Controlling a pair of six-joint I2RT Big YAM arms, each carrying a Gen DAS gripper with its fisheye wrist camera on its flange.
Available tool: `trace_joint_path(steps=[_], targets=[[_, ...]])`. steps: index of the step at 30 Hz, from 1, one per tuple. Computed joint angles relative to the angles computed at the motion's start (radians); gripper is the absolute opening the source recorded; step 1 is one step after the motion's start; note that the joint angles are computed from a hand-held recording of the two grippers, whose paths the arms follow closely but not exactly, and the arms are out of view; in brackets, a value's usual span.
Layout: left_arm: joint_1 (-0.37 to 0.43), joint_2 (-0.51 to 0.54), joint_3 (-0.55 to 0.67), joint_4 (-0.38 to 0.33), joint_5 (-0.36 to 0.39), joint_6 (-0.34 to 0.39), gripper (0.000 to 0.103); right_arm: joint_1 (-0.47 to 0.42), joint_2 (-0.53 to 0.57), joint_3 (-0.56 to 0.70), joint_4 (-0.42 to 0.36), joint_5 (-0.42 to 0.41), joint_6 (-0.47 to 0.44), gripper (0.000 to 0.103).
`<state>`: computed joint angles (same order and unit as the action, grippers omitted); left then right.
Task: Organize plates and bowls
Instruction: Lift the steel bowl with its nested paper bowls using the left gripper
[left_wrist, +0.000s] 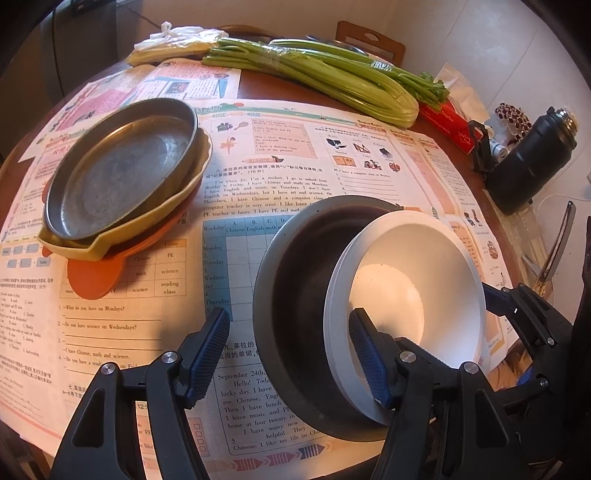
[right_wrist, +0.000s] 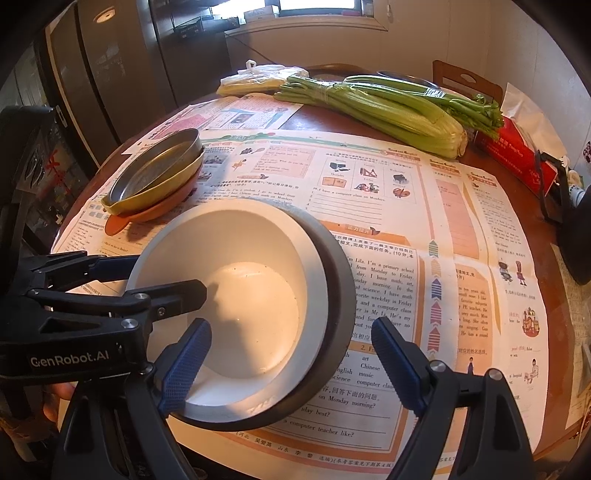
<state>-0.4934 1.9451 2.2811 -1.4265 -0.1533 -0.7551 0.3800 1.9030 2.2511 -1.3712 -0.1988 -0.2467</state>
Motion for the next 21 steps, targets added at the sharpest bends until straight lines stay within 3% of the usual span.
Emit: trace_joint_path(steps=[4,7,13,15,17,21], targets=[[0.002,0.001,-0.003,0.002,0.014,-0.009,0.069,0.001,-0.004,-0.008,0.004,-0.015,-0.010,0.087],[0.003,0.011,0.012,-0.012,0.019,-0.020,0.069,0.005,-0.011,-0.018,0.014,-0.021,-0.024,0.081],[-0.002,0.038,0.056,-0.033,0.030,-0.018,0.069,0.013,-0.008,-0.017,0.021,0.019,-0.036,0.074],[-0.002,0.041,0.060,-0.032,0.034,-0.021,0.067,0.012,-0.008,-0.018,0.022,0.021,-0.036,0.073],[-0.005,0.042,0.063,-0.023,0.040,-0.019,0.058,0.012,-0.007,-0.016,0.022,0.022,-0.036,0.072],[-0.013,0.064,0.105,-0.051,0.022,-0.022,0.058,0.011,-0.002,-0.009,0.015,0.023,-0.034,0.071]])
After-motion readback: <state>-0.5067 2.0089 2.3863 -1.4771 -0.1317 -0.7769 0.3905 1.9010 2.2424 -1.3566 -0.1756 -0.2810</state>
